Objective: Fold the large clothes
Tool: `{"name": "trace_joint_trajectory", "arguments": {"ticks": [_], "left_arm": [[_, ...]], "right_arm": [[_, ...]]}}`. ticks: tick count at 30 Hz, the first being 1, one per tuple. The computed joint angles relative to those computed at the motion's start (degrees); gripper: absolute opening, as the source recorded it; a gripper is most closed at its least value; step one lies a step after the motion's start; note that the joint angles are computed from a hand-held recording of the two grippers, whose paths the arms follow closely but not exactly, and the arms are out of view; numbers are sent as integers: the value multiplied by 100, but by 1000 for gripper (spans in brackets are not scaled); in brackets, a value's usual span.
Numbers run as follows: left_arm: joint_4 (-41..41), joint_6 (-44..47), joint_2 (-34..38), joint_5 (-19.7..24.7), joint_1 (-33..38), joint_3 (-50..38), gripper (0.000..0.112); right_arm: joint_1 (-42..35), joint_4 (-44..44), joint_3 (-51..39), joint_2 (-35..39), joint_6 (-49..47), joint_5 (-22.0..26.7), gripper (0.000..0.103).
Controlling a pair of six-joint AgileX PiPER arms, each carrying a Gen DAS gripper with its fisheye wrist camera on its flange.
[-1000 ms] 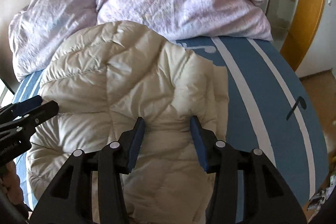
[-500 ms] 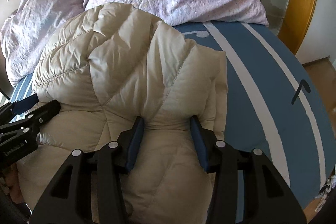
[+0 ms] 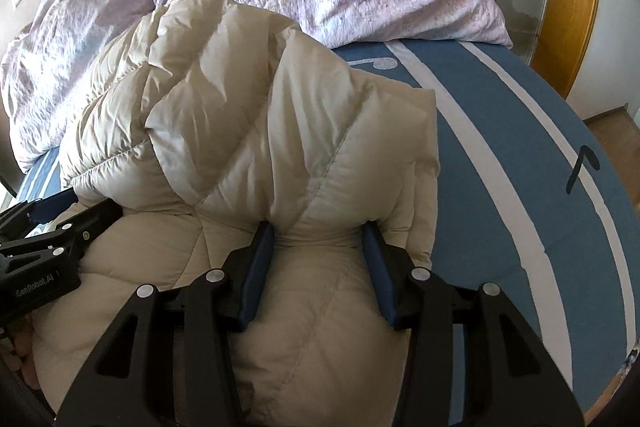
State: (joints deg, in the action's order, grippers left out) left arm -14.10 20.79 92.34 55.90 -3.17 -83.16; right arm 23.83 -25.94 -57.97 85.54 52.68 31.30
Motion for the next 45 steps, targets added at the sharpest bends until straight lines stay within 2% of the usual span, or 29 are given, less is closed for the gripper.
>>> {"name": "trace_joint_trajectory", "arguments": {"ticks": [28,45], "left_arm": [[-65,123,-205,-651,-21,516,78],[-86,138,-360,-950,-35,806,80]], "right_arm": [[385,-2053,440,19,1965,-249,48],[378,-2050,412,36,1933,-240,50]]}}
